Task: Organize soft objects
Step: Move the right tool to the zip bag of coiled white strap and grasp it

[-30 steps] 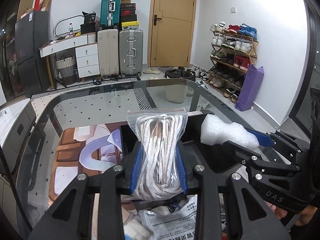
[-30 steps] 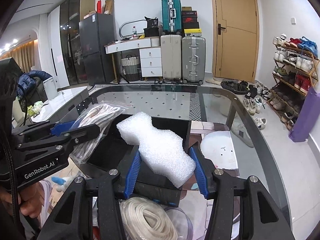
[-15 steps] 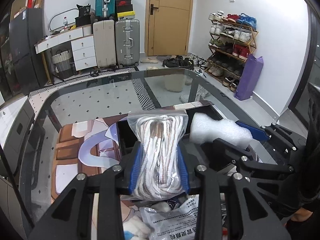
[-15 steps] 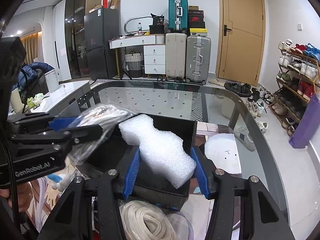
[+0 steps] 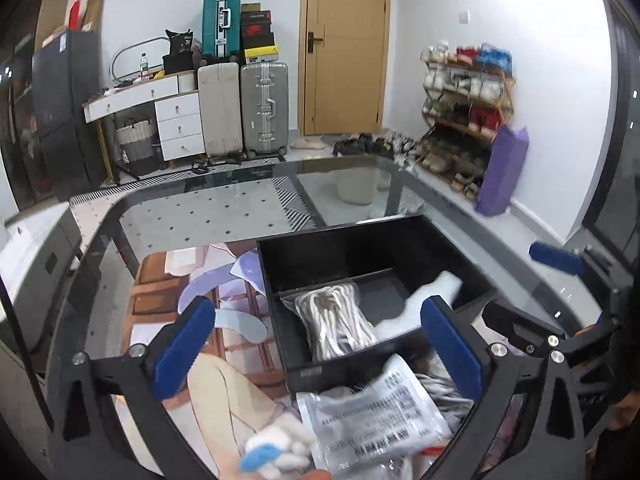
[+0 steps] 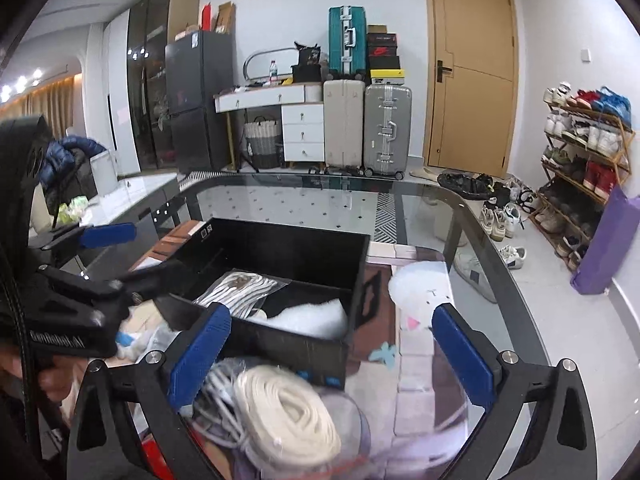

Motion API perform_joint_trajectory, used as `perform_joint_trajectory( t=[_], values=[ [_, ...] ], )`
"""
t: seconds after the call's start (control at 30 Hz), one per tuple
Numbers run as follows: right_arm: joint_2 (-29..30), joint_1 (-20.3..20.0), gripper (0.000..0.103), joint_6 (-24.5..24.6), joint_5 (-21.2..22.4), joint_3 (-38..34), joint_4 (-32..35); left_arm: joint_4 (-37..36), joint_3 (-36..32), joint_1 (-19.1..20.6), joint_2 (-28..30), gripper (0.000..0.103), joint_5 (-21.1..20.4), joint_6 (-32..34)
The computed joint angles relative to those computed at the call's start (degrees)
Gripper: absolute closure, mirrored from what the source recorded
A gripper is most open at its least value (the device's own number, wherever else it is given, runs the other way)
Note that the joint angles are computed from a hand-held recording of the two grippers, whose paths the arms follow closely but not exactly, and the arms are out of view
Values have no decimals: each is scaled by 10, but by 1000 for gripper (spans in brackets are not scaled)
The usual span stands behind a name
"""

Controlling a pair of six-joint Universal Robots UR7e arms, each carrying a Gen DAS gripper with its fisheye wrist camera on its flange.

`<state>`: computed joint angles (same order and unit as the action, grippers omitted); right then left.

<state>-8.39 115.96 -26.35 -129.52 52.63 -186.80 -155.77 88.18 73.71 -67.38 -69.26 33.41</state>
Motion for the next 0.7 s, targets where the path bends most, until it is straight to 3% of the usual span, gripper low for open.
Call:
perform_joint_trajectory(
  t=[0.33,0.5,0.6,0.7],
  values=[
    [-75,-2,1,65,20,154,-46,-25,52,9,-41,0,8,-19],
    [-84,-3,1,71,24,183,-52,-26,76,14,-57,0,6,-27],
    [-90,-10,1,70,58,203,-59,-13,81,17,-62,0,2,-40],
    [-86,-10,1,67,48,204,-55,-19,94,19,-65,0,4,-39]
  ],
)
